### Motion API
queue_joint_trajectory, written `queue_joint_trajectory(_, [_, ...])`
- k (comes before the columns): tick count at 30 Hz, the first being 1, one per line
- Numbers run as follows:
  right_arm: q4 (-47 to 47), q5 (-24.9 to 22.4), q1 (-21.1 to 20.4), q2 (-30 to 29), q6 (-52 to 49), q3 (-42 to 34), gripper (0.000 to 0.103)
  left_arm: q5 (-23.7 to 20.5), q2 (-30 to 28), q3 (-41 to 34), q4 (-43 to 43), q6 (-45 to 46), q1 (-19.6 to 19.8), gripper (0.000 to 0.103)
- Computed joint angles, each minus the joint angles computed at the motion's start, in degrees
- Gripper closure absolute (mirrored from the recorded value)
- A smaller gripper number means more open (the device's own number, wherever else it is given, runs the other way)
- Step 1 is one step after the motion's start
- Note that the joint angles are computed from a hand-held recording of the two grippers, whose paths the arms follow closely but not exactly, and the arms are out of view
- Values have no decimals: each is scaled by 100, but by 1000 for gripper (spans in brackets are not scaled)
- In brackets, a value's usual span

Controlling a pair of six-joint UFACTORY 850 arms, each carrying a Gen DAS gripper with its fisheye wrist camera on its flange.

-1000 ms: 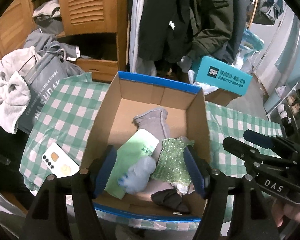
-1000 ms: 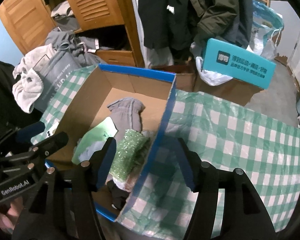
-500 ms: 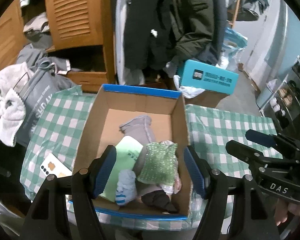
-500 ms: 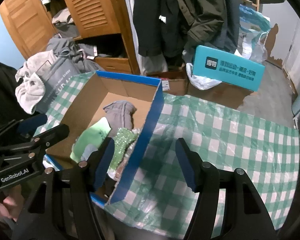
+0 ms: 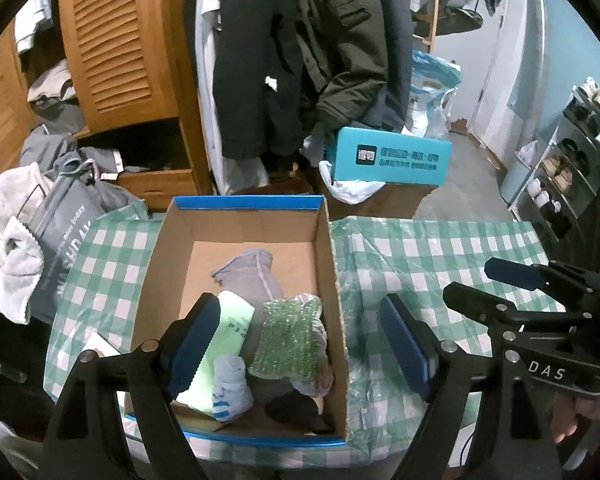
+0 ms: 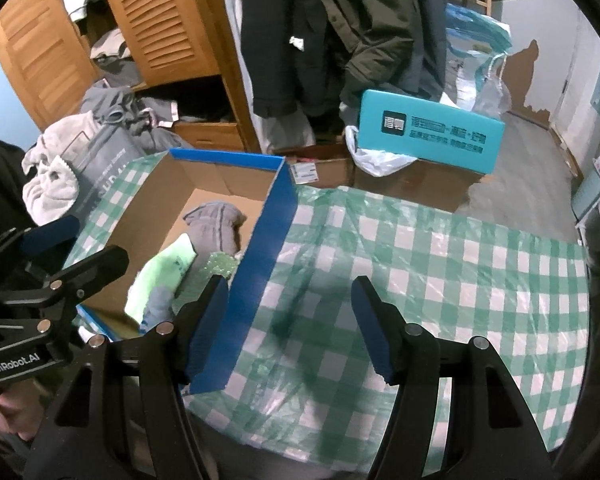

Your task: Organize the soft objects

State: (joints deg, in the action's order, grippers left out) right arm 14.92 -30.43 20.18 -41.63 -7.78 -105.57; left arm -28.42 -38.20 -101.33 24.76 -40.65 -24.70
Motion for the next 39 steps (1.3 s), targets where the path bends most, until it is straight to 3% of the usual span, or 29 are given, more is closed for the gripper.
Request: queue_joint_trajectory(39, [74, 71, -119, 90, -9, 158, 39, -139, -120, -170, -110, 89, -55, 20])
